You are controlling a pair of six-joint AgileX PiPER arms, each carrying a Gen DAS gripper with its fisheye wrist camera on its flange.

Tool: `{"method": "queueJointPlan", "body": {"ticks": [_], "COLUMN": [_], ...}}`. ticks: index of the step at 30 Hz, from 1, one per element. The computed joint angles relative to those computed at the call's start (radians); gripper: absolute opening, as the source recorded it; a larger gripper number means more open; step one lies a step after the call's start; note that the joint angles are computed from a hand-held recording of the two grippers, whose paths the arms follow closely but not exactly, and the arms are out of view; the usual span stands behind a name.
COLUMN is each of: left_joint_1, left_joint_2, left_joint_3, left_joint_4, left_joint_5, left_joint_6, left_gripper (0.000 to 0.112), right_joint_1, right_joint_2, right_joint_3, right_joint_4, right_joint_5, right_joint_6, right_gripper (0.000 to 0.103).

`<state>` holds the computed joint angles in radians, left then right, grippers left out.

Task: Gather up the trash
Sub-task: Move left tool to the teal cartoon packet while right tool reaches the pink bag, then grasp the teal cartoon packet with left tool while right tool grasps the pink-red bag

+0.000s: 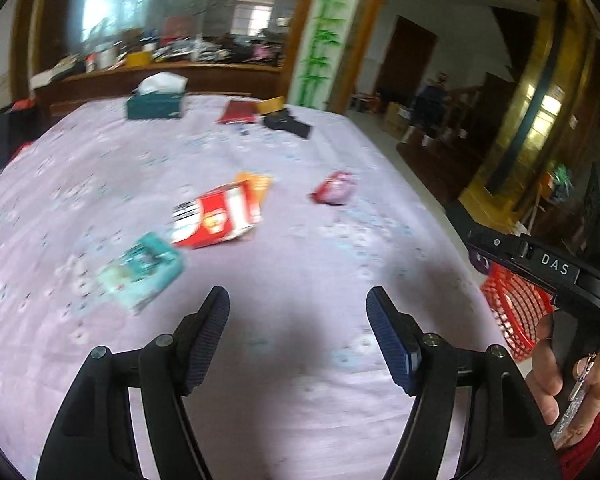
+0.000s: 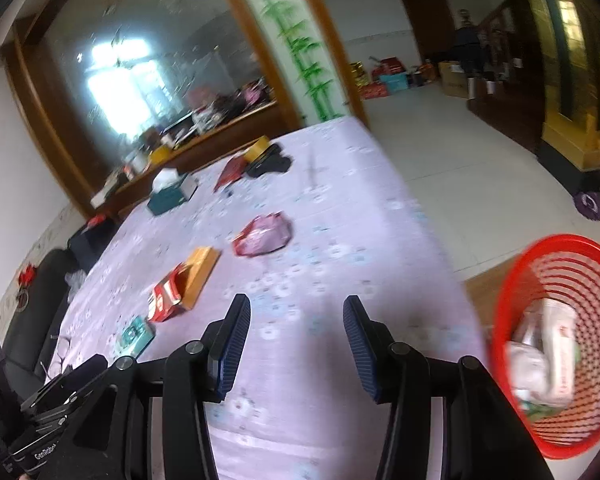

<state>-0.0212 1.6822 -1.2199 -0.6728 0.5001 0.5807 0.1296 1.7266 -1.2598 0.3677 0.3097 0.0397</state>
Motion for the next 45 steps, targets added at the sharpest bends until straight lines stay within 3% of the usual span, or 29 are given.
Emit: {"method": "queueJointPlan", "body": {"ticks": [3, 9, 12, 15, 18, 22, 26, 31, 37, 41, 45], "left_joint_1": [0.050, 0.131, 0.176, 0.214, 0.236, 0.208, 0.172, 0.172, 0.149, 0.081, 0.062], "left_joint_2": [0.010, 0.010, 0.053, 0.130, 0.228, 0.310, 0.395, 0.479, 0.427, 0.403, 0.429], "left_joint_3": [-0.001, 0.000, -0.042, -0.115, -0.222, -0.332, -0.461, -0.567, -0.481, -0.437, -0.466], "left_joint_4": [-0.003, 0.036, 0.065, 0.099, 0.103, 0.207, 0.346, 0.352, 0.285, 0.447, 0.509], "left_joint_5": [0.006, -0.004, 0.003, 0.045, 0.118, 0.143, 0.175, 0.248, 0.265, 0.190, 0.180], "left_joint_6": [0.003, -0.036, -0.080, -0.155, -0.214, -0.314, -0.407, -0.406, -0.265, -0.364, -0.437], "left_gripper": [0.070, 0.071, 0.073, 0.073, 0.073, 0.073, 0.073, 0.073, 0.073, 0.073, 0.069], "right_joint_1": [0.046, 0.066, 0.073, 0.059, 0.020, -0.001, -0.043, -0.036, -0.039, -0.040, -0.037], "right_joint_2": [0.075, 0.218, 0.281, 0.335, 0.366, 0.343, 0.387, 0.393, 0.383, 0.385, 0.383], "right_joint_3": [-0.101, -0.318, -0.384, -0.397, -0.409, -0.363, -0.402, -0.410, -0.396, -0.400, -0.398], "right_joint_4": [-0.073, -0.049, -0.074, 0.067, 0.262, 0.302, 0.467, 0.488, 0.501, 0.499, 0.495], "right_joint_5": [0.039, 0.131, 0.116, 0.103, 0.160, 0.124, 0.240, 0.266, 0.258, 0.259, 0.254], "right_joint_6": [0.068, 0.061, 0.086, -0.047, -0.226, -0.270, -0.381, -0.403, -0.414, -0.414, -0.415], "right_gripper": [0.052, 0.053, 0.057, 0.057, 0.057, 0.057, 0.058, 0.057, 0.058, 0.058, 0.058]}}
